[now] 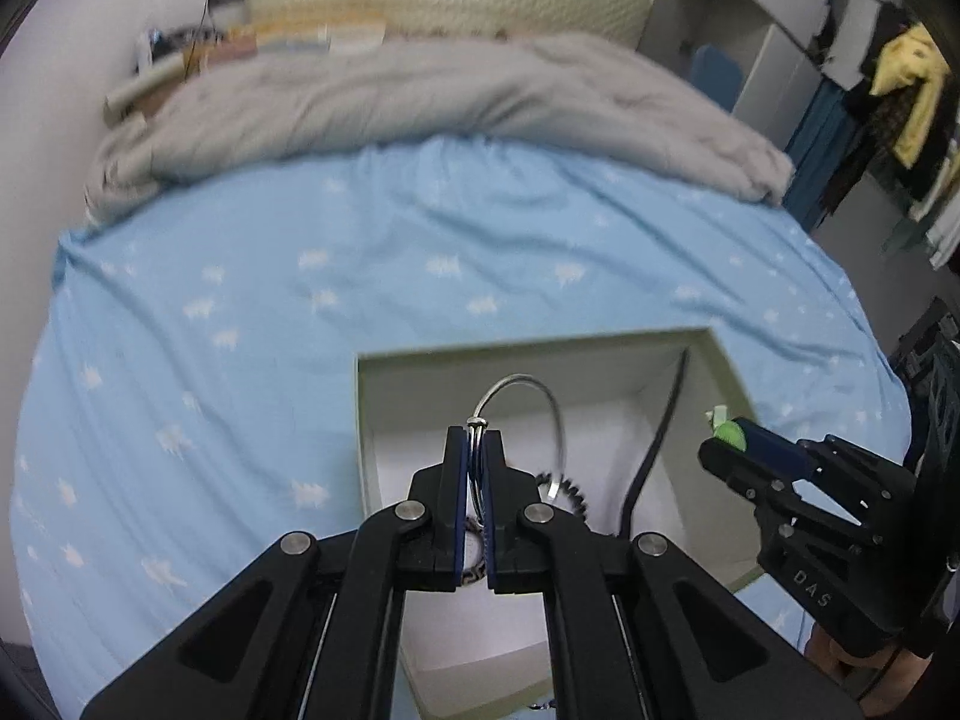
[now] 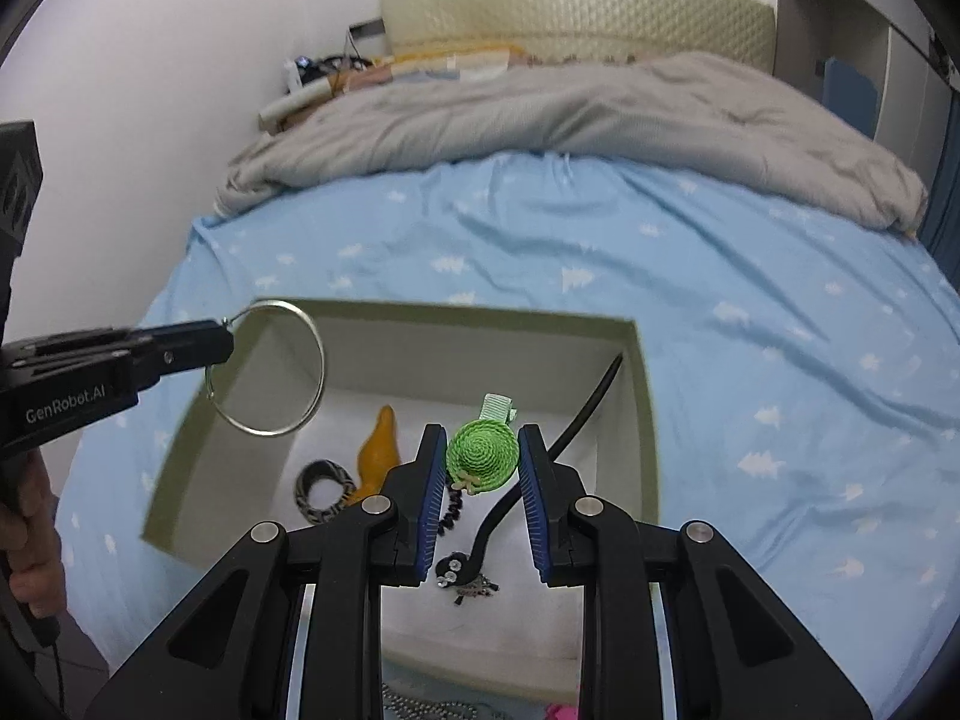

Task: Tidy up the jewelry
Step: 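Carry the hoop bangle and green charm over the box and open both tools, then withdraw both open tools from the box toward the remaining jewelry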

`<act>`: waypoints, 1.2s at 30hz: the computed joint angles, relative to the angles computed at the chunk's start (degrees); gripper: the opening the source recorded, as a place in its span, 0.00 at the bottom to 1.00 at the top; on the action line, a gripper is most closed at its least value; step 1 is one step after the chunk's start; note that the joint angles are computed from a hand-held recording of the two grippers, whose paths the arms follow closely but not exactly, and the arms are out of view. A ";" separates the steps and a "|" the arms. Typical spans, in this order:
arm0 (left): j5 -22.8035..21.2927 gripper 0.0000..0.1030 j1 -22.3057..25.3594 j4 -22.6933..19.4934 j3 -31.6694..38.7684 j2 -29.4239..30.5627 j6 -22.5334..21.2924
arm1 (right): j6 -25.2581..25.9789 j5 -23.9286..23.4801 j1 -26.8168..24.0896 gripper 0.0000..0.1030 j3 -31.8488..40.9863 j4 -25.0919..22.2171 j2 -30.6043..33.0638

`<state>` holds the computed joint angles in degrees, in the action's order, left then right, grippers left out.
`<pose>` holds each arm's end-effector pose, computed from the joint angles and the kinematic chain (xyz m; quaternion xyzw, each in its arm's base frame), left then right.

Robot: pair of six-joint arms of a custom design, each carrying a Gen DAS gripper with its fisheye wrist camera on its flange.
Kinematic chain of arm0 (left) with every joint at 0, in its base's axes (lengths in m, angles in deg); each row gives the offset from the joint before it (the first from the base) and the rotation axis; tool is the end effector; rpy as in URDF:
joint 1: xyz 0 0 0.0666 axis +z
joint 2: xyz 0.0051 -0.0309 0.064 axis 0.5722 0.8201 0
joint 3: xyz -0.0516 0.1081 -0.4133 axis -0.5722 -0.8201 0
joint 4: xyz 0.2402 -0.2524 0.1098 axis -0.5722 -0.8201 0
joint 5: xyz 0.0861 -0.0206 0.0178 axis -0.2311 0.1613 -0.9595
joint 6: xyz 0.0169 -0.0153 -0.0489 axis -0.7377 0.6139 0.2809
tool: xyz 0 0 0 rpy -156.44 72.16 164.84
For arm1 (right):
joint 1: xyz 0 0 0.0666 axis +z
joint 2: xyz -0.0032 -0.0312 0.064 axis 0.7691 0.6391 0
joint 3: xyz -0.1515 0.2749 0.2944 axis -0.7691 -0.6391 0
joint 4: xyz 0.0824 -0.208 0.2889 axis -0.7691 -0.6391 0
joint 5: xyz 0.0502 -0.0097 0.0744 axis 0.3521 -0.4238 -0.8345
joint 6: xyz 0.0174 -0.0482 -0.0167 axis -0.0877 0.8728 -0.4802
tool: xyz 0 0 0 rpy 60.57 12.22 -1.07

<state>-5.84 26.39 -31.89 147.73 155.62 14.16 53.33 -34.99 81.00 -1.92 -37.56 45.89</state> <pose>0.3563 -0.0531 0.5208 -0.0997 0.9514 -0.0625 0.2845 0.3792 0.2290 0.5071 -0.2277 0.9165 0.1435 0.2960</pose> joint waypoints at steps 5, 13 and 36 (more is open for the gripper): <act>-0.14 0.03 0.22 0.22 -0.97 0.60 0.38 | 0.38 -0.67 -0.70 0.22 0.27 -0.67 1.01; -4.03 0.05 -1.24 -4.43 2.64 0.11 2.16 | -0.30 -1.16 -0.86 0.34 1.35 -0.94 -0.76; -24.20 0.64 -23.65 -12.84 8.66 -14.10 12.39 | -3.17 1.42 3.46 0.36 -1.14 -0.49 -17.65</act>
<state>-30.05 2.74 -44.73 156.40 141.52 26.56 50.17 -33.58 84.46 -3.06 -38.05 28.25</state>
